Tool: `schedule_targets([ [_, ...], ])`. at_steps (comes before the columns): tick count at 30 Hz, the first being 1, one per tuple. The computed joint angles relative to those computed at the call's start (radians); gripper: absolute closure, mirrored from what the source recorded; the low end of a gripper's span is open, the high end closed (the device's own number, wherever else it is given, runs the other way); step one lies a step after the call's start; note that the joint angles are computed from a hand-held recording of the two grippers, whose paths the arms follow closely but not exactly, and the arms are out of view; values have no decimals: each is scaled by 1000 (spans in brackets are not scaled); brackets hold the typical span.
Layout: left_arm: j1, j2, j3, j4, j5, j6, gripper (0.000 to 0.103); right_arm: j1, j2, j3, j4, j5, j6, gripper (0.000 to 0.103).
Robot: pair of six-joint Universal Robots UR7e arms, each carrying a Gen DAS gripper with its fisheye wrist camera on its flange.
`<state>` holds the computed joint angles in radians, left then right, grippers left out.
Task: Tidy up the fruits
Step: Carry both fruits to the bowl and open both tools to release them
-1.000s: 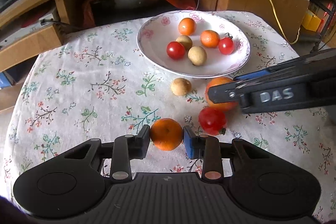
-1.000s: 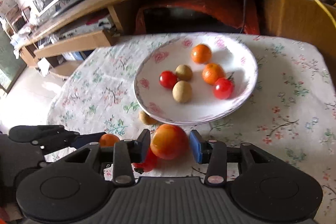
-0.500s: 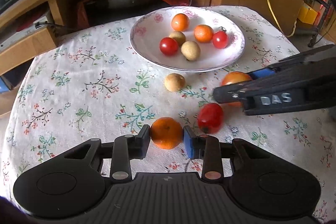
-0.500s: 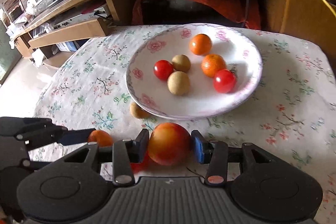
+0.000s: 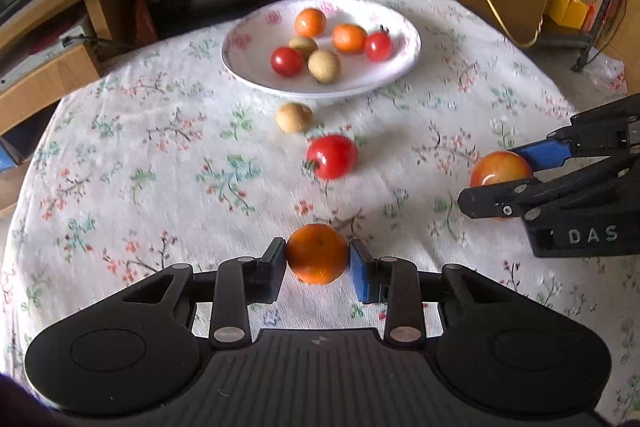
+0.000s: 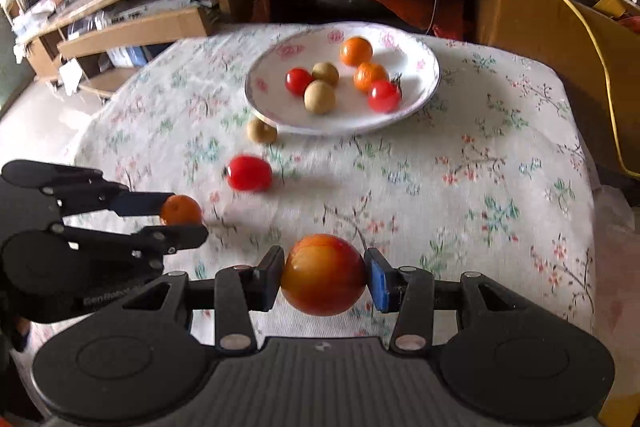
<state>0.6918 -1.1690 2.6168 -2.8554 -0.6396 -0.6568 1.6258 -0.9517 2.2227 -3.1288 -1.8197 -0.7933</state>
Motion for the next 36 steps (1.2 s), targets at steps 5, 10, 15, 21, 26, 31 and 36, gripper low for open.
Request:
schedule_targets([
  [5,9,6,0,-37,3,34,59,-2,26,10,-35,-15,-47,60],
  [10,8,1,7,-46,-5,45,47,-4,28,4,-15,-2,-56,60],
  [15,5,-3,13,-48,-6,39,43,-9,27,-1,6,-3,-55,60],
  [21,-10,2,7,-26,-7,16,62,-10,15,5,10,-8,-59,60],
  [26,-8,0,4,-27,-17,25,62,-14,1,15,6,-7,-62,60],
  [31,-9,9,-6,-63,-13,49,62,-9,-4,7,4,12,-48,60],
  [36,-10,20,-20,-108,-8,81,62,-1,-4,-5,4,34,-33,60],
])
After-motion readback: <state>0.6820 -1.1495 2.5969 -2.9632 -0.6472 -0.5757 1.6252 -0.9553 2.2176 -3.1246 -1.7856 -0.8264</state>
